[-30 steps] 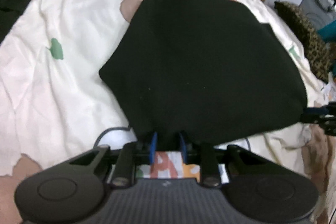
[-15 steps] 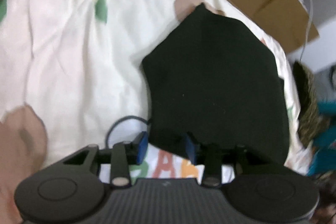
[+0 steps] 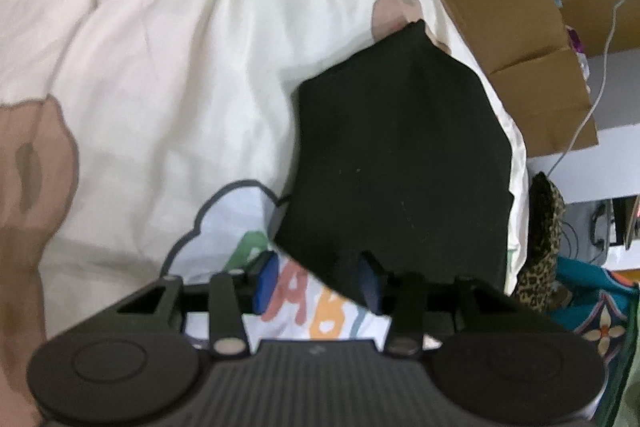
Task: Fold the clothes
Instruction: 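Move both tools to the folded edge and close them on it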
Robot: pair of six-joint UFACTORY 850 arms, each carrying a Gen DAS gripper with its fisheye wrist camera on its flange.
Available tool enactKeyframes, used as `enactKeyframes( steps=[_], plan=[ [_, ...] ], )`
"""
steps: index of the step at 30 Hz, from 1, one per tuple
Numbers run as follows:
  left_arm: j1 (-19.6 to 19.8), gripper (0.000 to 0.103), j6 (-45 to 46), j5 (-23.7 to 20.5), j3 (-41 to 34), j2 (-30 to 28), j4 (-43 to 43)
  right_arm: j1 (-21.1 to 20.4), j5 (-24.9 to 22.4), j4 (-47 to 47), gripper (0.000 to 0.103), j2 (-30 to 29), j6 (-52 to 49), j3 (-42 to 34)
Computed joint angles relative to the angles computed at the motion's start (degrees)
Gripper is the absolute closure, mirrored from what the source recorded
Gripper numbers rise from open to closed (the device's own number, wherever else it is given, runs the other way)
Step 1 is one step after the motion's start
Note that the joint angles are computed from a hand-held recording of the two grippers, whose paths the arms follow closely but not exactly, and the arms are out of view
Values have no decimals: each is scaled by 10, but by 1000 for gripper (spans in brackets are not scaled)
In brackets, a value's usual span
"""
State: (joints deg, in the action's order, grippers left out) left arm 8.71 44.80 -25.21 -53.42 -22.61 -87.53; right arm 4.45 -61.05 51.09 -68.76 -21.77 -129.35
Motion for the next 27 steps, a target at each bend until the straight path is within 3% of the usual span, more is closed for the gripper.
enactKeyframes(
  steps=[4,7,8,11,16,19,22,27],
  plan=[
    [-10,57,22,14,-2,-11,-51,-2,4,1,94,5,1,5],
    [-23,74,62,62,5,-3,-92,-3,11,12,96,19,-19,19],
    [-27,74,83,73,9,0,-113,-4,11,20,96,22,-30,21],
    [-33,89,149,80,21,8,-182,-1,15,15,95,25,-52,18],
    [-22,89,187,51,34,14,-235,6,31,-8,85,29,-59,27],
    [-16,74,174,29,34,5,-242,9,40,-8,76,34,-64,41],
    [-13,68,194,8,44,2,-277,12,46,-16,68,37,-69,47],
    [-14,68,229,-8,42,-10,-322,13,49,-16,67,31,-67,42]
  ],
)
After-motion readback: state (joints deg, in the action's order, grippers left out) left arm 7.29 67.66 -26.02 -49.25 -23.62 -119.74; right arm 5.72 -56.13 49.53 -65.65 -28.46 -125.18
